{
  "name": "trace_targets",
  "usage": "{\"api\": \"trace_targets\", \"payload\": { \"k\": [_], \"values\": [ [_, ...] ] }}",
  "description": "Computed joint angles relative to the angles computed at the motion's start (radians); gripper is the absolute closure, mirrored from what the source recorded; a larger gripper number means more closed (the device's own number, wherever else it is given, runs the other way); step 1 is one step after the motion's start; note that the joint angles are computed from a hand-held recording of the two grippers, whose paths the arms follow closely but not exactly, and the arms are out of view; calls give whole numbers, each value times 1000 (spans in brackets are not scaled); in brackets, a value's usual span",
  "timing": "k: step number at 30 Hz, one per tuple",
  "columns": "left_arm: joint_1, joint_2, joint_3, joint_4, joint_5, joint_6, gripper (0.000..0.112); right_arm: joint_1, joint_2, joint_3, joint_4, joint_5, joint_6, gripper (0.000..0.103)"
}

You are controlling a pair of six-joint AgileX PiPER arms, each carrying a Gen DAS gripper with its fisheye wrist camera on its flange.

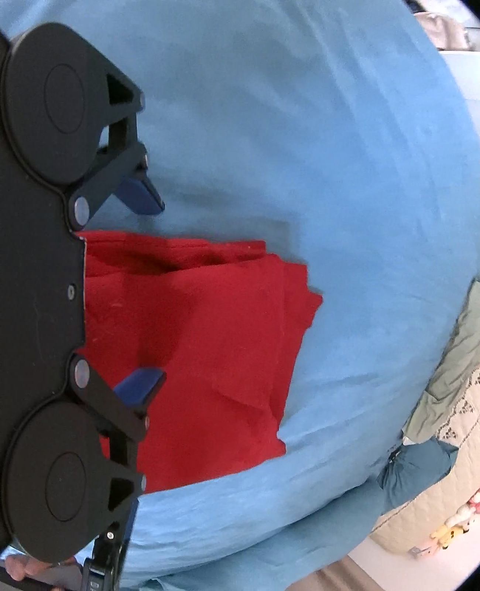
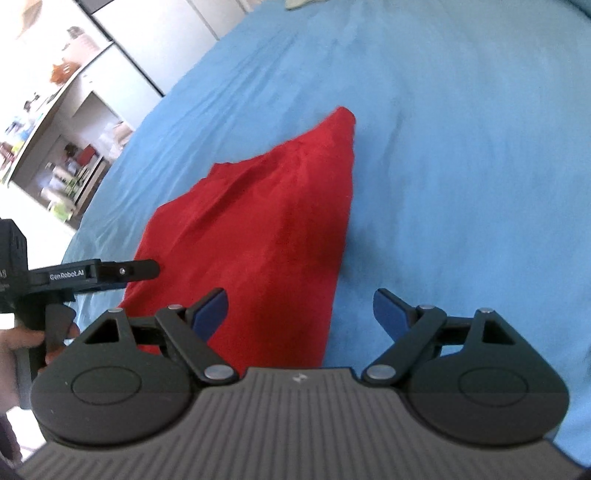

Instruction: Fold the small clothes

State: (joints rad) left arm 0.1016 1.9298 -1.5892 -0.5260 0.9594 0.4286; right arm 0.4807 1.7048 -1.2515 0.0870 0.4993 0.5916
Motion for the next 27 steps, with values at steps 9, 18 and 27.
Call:
{"api": "trace_targets", "payload": {
  "k": [9,18,27],
  "values": [
    [26,38,-30,-58,39,90,40,-25,85,-23,83,-49,-19,22],
    [-34,-15,-6,16,9,50,85,47,96,-68,-171,-36,205,59],
    [-96,-215,130,68,-49,-24,91,95,-36,-48,-320,-1,310,65]
  ]
}}
